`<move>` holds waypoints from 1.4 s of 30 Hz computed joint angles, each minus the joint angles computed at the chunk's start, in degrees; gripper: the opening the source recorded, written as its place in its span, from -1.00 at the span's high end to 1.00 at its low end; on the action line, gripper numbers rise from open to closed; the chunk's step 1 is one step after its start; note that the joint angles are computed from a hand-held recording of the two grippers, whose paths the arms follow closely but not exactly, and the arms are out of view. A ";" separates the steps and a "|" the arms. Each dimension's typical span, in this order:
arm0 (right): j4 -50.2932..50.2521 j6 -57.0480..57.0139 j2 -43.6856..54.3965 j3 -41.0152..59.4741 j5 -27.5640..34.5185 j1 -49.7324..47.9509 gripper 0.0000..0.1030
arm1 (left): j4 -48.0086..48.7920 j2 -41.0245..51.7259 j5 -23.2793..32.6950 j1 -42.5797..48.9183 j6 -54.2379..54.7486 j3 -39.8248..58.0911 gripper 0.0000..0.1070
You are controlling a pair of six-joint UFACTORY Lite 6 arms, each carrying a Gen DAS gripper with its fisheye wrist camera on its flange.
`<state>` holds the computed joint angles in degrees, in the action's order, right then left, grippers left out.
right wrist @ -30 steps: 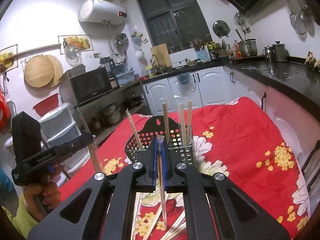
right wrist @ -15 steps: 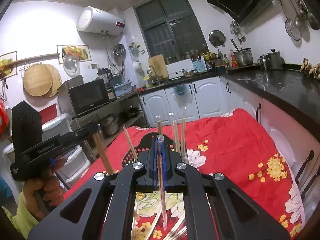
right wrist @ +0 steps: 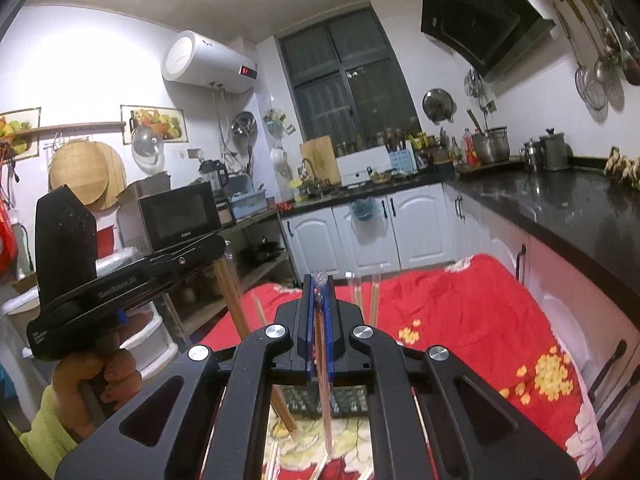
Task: Organize utensils
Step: 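Lift both held chopsticks upright and carry them above the green basket, then lower the chopsticks into the basket slots and open both tools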
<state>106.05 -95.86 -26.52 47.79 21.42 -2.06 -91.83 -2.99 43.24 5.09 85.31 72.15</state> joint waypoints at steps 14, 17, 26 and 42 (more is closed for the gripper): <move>11.75 -12.27 9.85 12.19 -2.89 2.86 0.91 | -1.87 6.57 -5.95 0.32 0.68 13.35 0.98; 12.85 -13.37 11.63 14.72 -1.75 2.45 0.91 | -0.97 9.13 -5.93 0.82 -1.47 17.42 0.98; 24.31 -26.66 16.55 19.93 -0.36 3.12 0.91 | -3.94 14.86 -9.03 -0.96 0.10 23.59 0.98; 43.59 -46.57 26.70 24.14 -0.33 5.63 0.91 | -8.86 22.16 -12.89 -4.25 7.37 23.60 0.98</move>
<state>149.64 -142.43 0.18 71.93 21.09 3.56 -100.68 19.17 30.35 0.84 92.68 95.75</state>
